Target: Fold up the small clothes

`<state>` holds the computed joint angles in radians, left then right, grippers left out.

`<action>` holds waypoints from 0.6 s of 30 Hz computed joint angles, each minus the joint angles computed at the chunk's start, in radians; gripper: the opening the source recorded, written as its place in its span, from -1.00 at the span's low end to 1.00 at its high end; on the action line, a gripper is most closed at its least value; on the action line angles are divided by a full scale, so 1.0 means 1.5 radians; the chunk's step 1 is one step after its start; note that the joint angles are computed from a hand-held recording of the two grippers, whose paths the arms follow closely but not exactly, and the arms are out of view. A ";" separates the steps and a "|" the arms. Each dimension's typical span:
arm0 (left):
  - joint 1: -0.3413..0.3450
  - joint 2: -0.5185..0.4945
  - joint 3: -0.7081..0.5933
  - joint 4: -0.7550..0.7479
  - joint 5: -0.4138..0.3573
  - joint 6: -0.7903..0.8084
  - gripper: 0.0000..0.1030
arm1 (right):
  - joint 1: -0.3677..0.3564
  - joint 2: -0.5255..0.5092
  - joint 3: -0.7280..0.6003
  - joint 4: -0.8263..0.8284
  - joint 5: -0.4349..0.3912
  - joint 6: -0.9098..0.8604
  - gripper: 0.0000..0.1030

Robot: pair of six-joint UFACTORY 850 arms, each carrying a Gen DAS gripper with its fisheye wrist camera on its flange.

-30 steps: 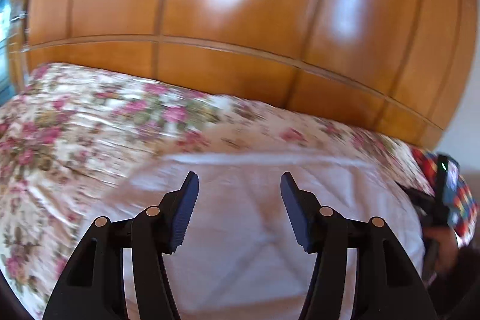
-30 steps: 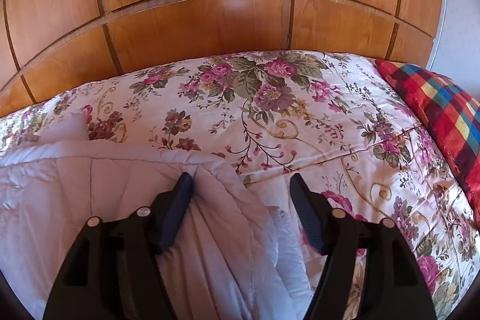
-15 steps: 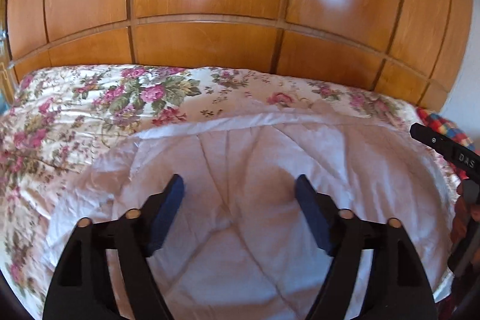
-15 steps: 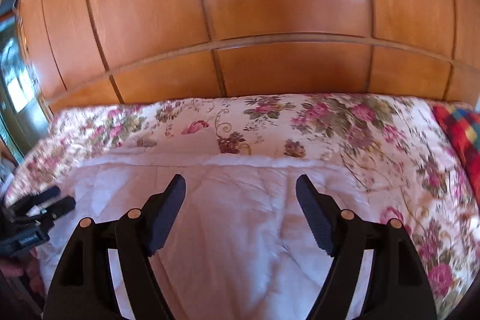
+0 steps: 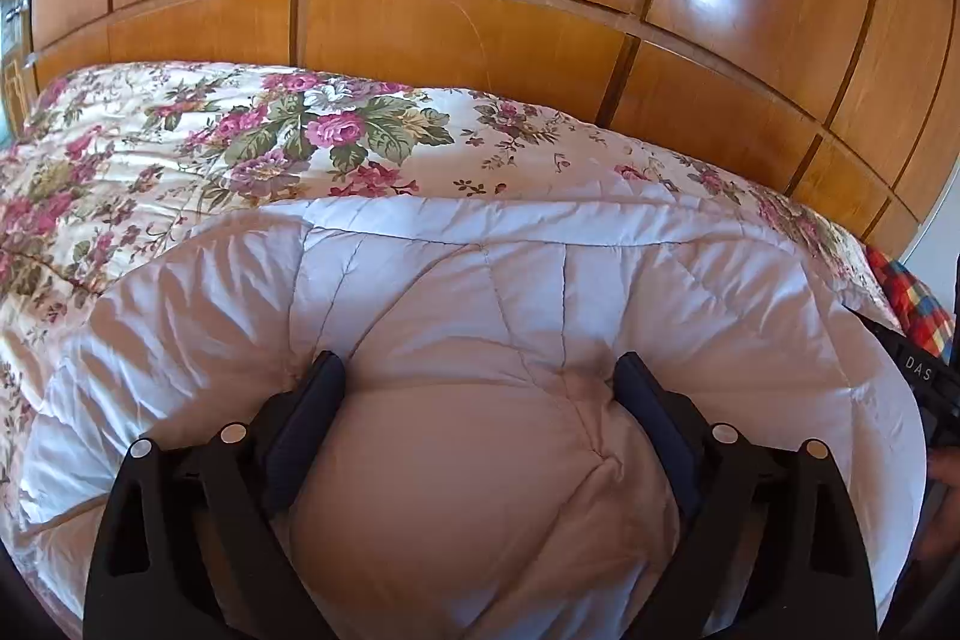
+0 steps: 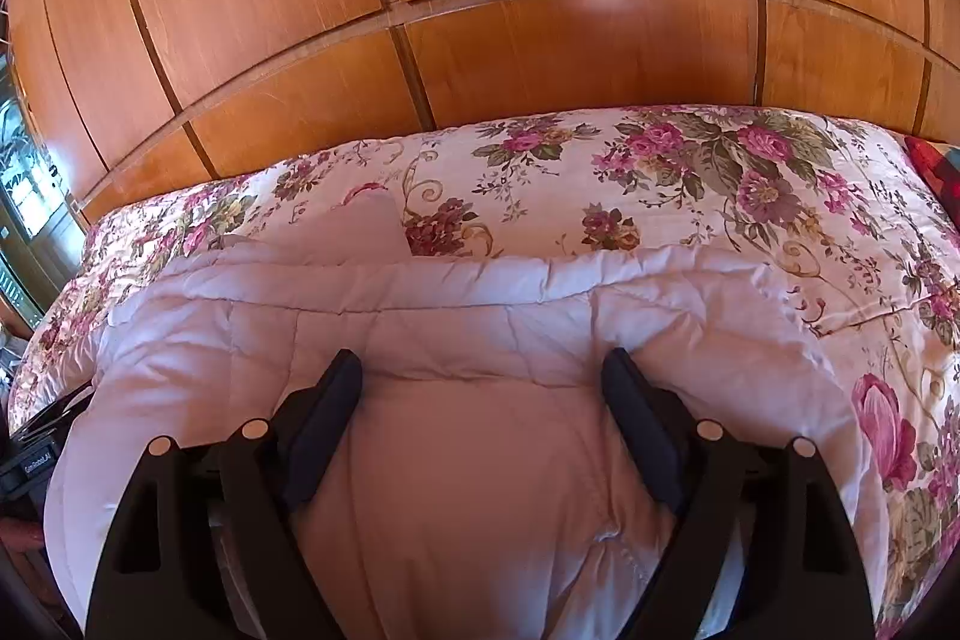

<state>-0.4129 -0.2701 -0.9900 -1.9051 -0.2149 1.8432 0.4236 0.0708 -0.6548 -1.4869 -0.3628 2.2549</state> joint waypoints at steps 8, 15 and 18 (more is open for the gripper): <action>0.013 0.113 0.092 -0.095 -0.022 0.098 0.75 | 0.097 0.168 0.071 0.066 -0.095 0.037 0.76; -0.001 0.209 0.193 -0.175 -0.081 0.178 0.75 | 0.180 0.251 0.118 0.179 -0.165 0.008 0.77; -0.017 0.240 0.228 -0.227 -0.090 0.245 0.75 | 0.217 0.297 0.145 0.211 -0.210 0.035 0.77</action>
